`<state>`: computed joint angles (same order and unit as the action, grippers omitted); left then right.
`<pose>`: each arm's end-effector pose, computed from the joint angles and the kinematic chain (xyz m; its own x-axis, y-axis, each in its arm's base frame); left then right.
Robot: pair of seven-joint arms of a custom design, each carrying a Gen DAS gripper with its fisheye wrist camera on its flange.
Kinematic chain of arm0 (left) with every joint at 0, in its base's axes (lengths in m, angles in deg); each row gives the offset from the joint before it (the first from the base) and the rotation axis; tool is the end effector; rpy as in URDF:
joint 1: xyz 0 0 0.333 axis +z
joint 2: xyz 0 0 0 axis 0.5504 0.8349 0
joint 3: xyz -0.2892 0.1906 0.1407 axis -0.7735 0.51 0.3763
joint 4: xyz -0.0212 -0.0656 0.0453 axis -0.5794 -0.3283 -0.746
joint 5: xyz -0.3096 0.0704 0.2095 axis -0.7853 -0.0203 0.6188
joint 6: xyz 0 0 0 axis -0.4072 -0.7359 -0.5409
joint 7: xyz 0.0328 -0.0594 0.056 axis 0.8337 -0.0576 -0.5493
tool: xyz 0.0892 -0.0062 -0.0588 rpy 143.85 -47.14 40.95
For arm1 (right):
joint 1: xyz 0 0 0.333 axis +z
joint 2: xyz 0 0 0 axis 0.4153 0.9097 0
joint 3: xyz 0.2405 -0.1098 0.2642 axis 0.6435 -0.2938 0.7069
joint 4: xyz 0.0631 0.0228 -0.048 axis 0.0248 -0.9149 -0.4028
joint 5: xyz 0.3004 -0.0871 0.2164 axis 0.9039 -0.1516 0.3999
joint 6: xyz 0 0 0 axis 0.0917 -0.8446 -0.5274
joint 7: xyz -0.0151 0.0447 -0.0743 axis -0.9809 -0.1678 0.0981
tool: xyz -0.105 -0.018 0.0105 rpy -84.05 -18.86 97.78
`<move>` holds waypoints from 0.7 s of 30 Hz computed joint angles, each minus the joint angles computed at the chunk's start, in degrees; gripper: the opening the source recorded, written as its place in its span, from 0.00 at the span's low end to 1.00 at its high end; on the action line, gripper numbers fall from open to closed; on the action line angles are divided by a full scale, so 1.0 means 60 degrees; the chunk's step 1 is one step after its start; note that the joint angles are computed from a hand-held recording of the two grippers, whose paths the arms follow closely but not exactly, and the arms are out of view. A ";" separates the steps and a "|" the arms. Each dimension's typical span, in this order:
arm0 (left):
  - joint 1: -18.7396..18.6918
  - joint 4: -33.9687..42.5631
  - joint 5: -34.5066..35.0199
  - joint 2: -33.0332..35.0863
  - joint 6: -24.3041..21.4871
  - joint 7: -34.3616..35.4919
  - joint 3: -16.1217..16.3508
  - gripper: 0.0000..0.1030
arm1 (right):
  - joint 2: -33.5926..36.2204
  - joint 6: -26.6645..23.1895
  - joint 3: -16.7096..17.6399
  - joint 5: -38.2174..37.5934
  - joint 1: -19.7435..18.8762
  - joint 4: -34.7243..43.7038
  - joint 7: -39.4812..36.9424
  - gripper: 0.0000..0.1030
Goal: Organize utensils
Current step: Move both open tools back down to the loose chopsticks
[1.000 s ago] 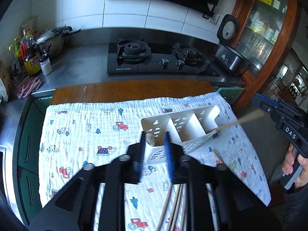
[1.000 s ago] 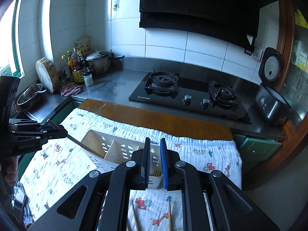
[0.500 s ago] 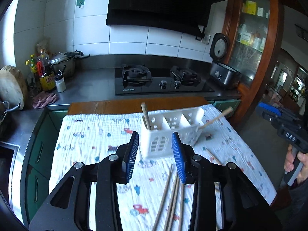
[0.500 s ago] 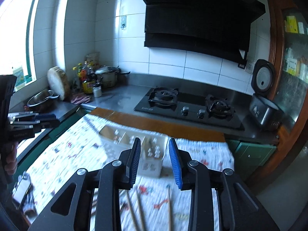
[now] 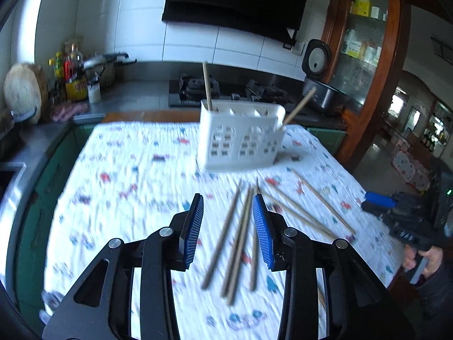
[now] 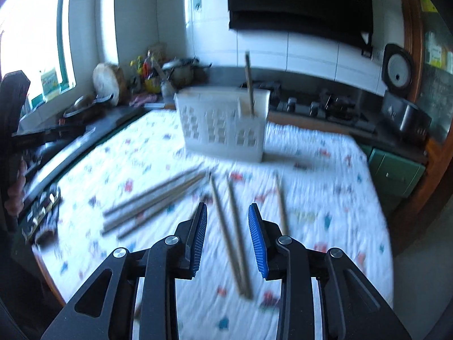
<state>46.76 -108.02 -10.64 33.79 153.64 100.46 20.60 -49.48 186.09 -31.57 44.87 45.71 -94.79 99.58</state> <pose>0.3596 -0.2024 0.6071 0.2640 -0.9425 0.2050 -0.5398 -0.3205 -0.7784 0.5135 0.2101 0.5863 0.7920 -0.6096 -0.0325 -0.4034 -0.4826 -0.7774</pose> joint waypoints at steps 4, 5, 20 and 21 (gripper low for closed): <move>-0.0207 -0.0450 -0.0192 -0.0020 0.0339 -0.0281 -0.0143 0.36 | -0.0033 0.0005 -0.0038 0.0022 0.0006 -0.0607 -0.0594 0.27; -0.0268 -0.0515 -0.0249 0.0022 0.0402 -0.0305 -0.0180 0.36 | 0.0006 -0.0039 -0.0044 -0.0031 -0.0005 -0.0663 -0.0671 0.26; -0.0768 -0.0876 -0.0355 0.0653 0.0889 -0.0307 -0.0729 0.35 | 0.0938 0.0184 0.0405 -0.1117 -0.0248 -0.0535 -0.0425 0.22; -0.0803 -0.0876 -0.0343 0.0702 0.0925 -0.0288 -0.0723 0.35 | 0.0995 0.0214 0.0437 -0.1230 -0.0273 -0.0505 -0.0348 0.22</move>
